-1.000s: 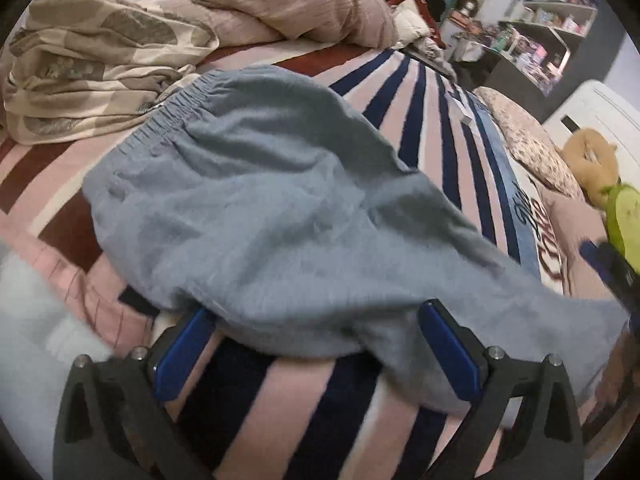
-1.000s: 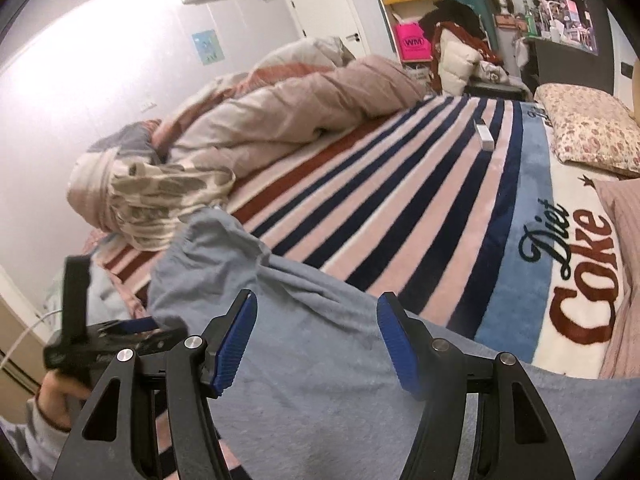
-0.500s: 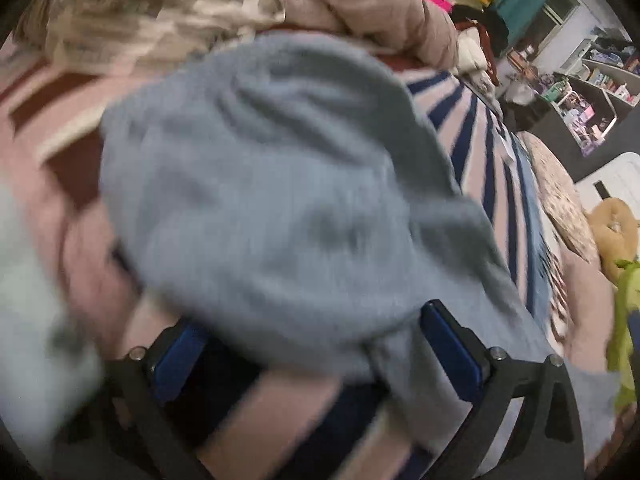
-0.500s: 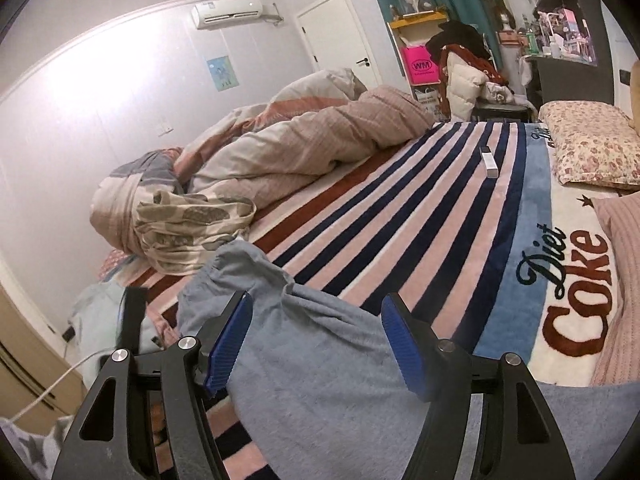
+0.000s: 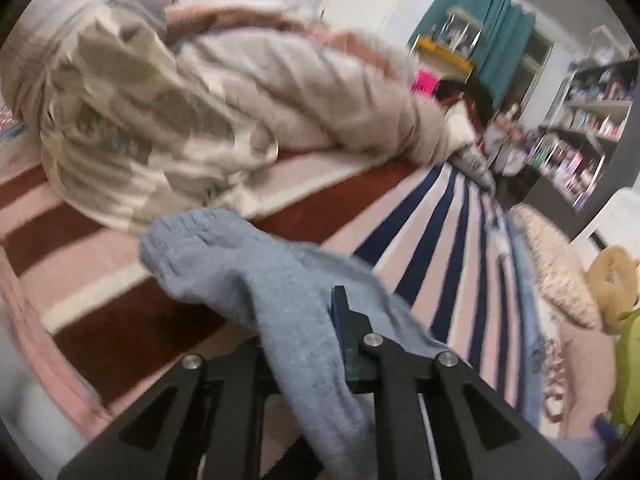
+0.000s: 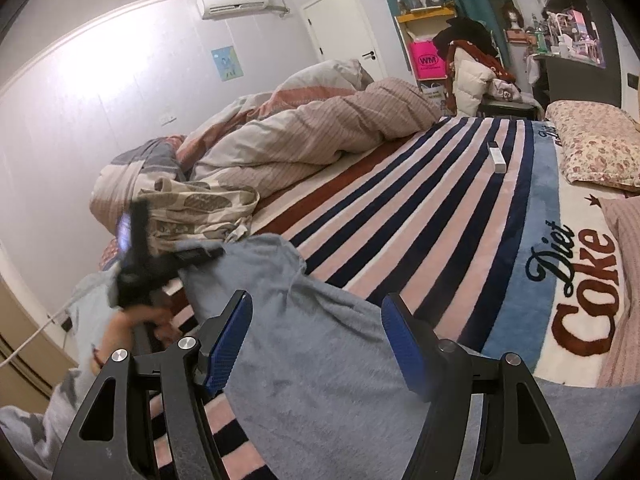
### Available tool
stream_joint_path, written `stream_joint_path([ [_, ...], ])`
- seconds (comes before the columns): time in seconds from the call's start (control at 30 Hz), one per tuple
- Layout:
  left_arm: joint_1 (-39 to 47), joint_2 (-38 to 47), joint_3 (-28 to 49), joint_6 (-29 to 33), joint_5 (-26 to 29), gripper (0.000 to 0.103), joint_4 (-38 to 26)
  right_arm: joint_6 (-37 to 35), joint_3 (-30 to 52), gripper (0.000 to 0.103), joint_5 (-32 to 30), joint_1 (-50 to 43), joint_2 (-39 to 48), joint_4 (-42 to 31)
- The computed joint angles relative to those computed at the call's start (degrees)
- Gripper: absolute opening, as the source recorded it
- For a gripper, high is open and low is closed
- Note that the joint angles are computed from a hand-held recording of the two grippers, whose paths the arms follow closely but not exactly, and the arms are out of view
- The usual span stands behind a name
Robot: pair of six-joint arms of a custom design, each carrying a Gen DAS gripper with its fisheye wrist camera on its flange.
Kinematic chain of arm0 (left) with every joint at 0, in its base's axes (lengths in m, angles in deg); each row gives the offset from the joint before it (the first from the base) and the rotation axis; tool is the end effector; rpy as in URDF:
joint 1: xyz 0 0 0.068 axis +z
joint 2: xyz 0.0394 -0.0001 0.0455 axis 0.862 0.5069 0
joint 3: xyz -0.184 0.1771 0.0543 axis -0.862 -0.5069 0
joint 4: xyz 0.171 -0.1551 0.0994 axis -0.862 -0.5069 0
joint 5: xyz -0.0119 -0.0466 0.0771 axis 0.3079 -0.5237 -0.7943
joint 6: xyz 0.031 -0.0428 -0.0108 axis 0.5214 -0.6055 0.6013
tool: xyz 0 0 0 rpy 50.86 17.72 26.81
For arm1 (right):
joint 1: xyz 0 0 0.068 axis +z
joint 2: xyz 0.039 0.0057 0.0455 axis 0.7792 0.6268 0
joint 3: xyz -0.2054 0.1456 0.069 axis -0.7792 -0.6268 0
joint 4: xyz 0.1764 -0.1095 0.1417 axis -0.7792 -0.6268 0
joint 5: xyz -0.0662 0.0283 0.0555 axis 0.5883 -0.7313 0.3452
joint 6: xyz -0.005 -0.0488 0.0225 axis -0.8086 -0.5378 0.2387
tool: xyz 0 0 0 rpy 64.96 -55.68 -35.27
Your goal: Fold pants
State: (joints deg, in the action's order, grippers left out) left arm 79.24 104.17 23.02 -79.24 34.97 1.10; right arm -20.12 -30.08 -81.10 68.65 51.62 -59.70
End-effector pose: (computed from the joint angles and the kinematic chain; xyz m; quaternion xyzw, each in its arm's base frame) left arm 0.3281 0.1004 0.0646 -0.1029 0.8898 -0.1619 0.4141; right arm 0.1762 0.0594 0.1161 -0.0260 0.8701 0.1888 0.4546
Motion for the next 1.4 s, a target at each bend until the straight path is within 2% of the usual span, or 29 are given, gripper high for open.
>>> stream_joint_path([
  [0.07,2.94,-4.13,-1.36,-0.82,1.96,0.009,0.38,0.30,0.23,0.063,-0.15,0.39,2.19,1.52],
  [0.2,8.35,-9.95,-1.48,0.45,1.55,0.009,-0.30,0.76,1.61,0.063,-0.90,1.75,7.89,4.49],
  [0.33,13.16,-11.49,2.28,5.11,0.94,0.009,-5.80,1.07,3.72,0.063,-0.38,5.96,15.17,7.64],
  [0.4,14.17,-10.56,4.53,8.26,3.19,0.009,-10.37,0.98,5.00,0.063,1.73,8.42,17.80,7.68],
  [0.5,13.07,-11.51,1.81,12.83,4.54,0.009,-10.24,0.87,5.50,0.063,2.95,9.87,18.67,7.53],
  [0.6,9.95,-15.03,-4.17,15.74,6.54,0.009,-7.24,0.58,4.17,0.063,2.87,9.18,15.43,6.63],
  [0.77,-1.81,-21.76,-15.44,24.60,6.71,0.009,-5.51,0.59,0.81,0.063,0.80,3.52,6.40,3.85],
  [0.87,-9.74,-20.13,-20.26,29.67,7.11,0.009,-5.79,0.89,0.07,0.063,-1.15,0.13,3.85,2.65],
  [1.03,-18.84,-11.82,-24.85,38.06,2.33,0.010,-0.18,0.71,-0.22,0.064,-3.04,-2.73,0.68,0.86],
  [1.07,-19.24,-10.00,-25.04,39.60,2.21,0.013,0.22,0.63,-0.11,0.064,-2.88,-2.87,0.67,0.70],
  [1.1,-19.08,-8.96,-24.31,41.41,2.93,0.027,-1.88,0.48,0.01,0.064,-2.66,-3.34,0.91,0.67],
  [1.13,-18.44,-8.20,-22.68,44.34,4.88,0.047,-6.83,0.45,0.04,0.064,-2.59,-3.62,1.26,0.81],
  [1.2,-16.47,-7.86,-20.47,49.67,8.79,0.066,-15.78,0.43,0.35,0.064,-3.63,-4.58,2.96,1.65],
  [1.27,-14.55,-9.70,-20.18,54.34,11.17,0.067,-21.67,0.42,0.34,0.064,-4.42,-4.98,3.61,2.15],
  [1.37,-8.39,-15.34,-20.46,56.63,13.37,0.067,-27.75,0.63,0.58,0.067,-3.41,-3.36,4.65,2.76],
  [1.4,-5.90,-16.42,-19.82,57.02,14.69,0.068,-30.05,0.80,1.07,0.071,-2.86,-2.18,5.94,3.15],
])
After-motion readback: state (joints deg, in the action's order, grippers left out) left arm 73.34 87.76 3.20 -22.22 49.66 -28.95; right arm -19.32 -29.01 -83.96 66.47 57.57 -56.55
